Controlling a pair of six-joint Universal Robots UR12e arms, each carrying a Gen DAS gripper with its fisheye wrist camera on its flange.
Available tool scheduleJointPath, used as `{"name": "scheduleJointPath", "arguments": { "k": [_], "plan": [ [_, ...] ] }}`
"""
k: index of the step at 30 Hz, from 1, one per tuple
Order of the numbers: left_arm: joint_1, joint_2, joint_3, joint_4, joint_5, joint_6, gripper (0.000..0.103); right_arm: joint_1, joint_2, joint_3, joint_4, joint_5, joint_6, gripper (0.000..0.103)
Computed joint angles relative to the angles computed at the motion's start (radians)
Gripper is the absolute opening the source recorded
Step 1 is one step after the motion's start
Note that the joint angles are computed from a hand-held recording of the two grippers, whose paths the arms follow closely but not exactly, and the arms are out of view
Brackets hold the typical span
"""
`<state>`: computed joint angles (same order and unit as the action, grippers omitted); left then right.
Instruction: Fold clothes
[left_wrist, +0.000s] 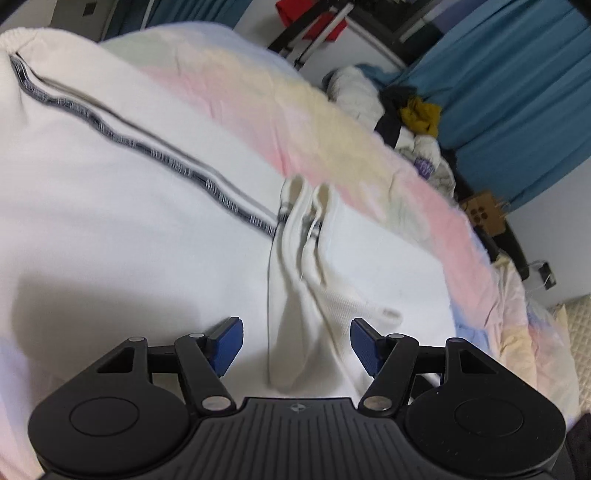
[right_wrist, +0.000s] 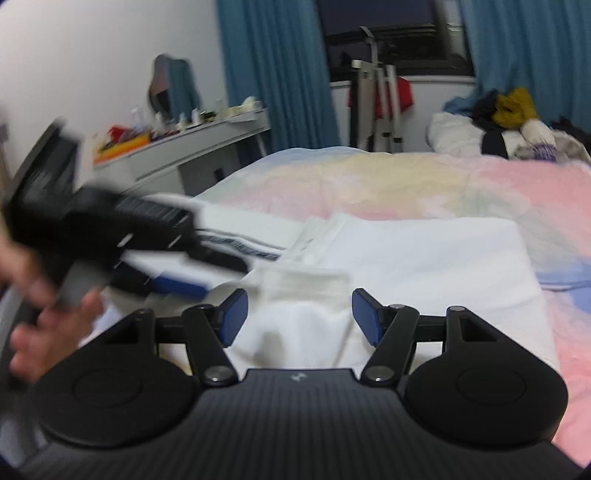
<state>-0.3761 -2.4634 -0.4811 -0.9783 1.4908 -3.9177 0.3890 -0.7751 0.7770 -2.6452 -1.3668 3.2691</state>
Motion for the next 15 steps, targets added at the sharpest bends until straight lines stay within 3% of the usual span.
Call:
{"name": "scheduleJointPath", "arguments": {
  "k": [3, 5, 9, 13, 15],
  "plan": [
    [-0.003, -0.025, 0.058, -0.067, 0.01, 0.048, 0.064, -0.016, 0.024, -0.027, 0.029, 0.03, 0.063, 0.065],
    [-0.003, -0.026, 0.061, -0.066, 0.009, 0.061, 0.064, -0.024, 0.034, -0.038, 0.035, 0.05, 0.112, 0.065],
    [-0.004, -0.057, 0.122, -0.137, 0.003, 0.082, 0.063, -0.038, 0.048, -0.046, -0.003, 0.104, 0.184, 0.066],
    [-0.008, -0.076, 0.164, -0.174, 0.014, 0.11, 0.062, -0.049, 0.057, -0.058, -0.031, 0.135, 0.158, 0.066],
    [-0.011, -0.086, 0.188, -0.199, 0.023, 0.13, 0.055, -0.058, 0.068, -0.072, -0.041, 0.179, 0.164, 0.067]
  ]
}}
